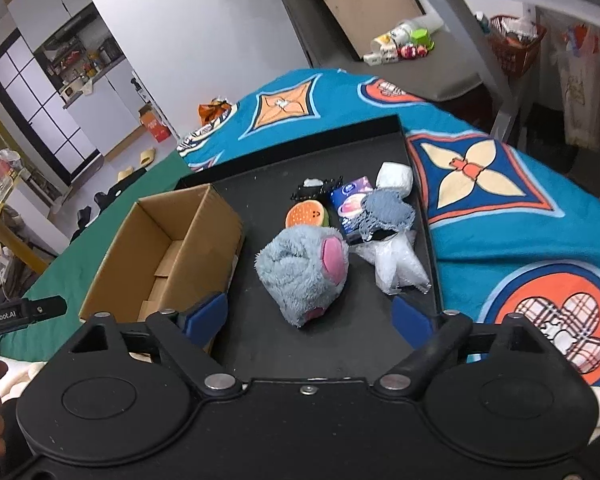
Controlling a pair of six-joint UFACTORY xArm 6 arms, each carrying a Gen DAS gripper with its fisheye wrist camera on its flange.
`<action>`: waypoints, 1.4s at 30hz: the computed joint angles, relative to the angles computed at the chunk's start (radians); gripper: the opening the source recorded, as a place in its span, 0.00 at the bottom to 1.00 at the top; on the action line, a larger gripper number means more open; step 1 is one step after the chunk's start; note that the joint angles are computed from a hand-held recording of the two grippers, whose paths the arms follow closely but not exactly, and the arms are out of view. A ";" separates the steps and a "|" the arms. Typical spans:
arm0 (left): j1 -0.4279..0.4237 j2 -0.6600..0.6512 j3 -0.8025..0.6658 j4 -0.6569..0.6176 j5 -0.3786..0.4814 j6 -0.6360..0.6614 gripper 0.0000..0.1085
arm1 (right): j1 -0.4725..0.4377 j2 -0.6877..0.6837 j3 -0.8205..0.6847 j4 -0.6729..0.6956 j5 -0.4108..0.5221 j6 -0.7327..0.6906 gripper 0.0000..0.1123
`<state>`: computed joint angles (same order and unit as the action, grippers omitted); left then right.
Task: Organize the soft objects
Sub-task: 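Reach the right gripper to the grey plush toy and grasp it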
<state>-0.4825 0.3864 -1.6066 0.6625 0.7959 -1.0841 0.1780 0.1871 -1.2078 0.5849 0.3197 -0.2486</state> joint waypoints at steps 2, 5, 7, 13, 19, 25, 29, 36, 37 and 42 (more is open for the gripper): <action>0.009 0.013 -0.005 0.000 -0.005 0.002 0.92 | 0.001 0.025 -0.027 0.002 0.016 0.003 0.75; 0.023 0.028 -0.010 -0.007 -0.019 0.006 0.89 | 0.003 0.058 -0.062 0.000 0.028 0.010 0.75; 0.033 0.044 -0.021 -0.024 -0.023 0.023 0.86 | 0.003 0.084 -0.087 -0.012 0.033 0.030 0.75; 0.056 0.081 -0.038 -0.032 -0.042 0.030 0.76 | 0.009 0.160 -0.168 -0.066 0.068 0.092 0.75; 0.079 0.118 -0.052 -0.084 -0.073 0.063 0.60 | 0.016 0.222 -0.230 -0.086 0.096 0.121 0.75; 0.096 0.134 -0.051 -0.130 -0.104 0.077 0.41 | 0.021 0.284 -0.295 -0.109 0.108 0.141 0.76; 0.104 0.145 -0.050 -0.171 -0.115 0.095 0.23 | 0.024 0.320 -0.329 -0.150 0.119 0.176 0.76; 0.110 0.144 -0.044 -0.187 -0.127 0.088 0.13 | 0.037 0.375 -0.380 -0.317 0.120 0.292 0.77; 0.112 0.141 -0.038 -0.198 -0.133 0.094 0.13 | 0.038 0.381 -0.384 -0.343 0.117 0.310 0.77; 0.112 0.124 -0.013 -0.220 -0.155 0.113 0.12 | 0.047 0.402 -0.394 -0.454 0.102 0.380 0.64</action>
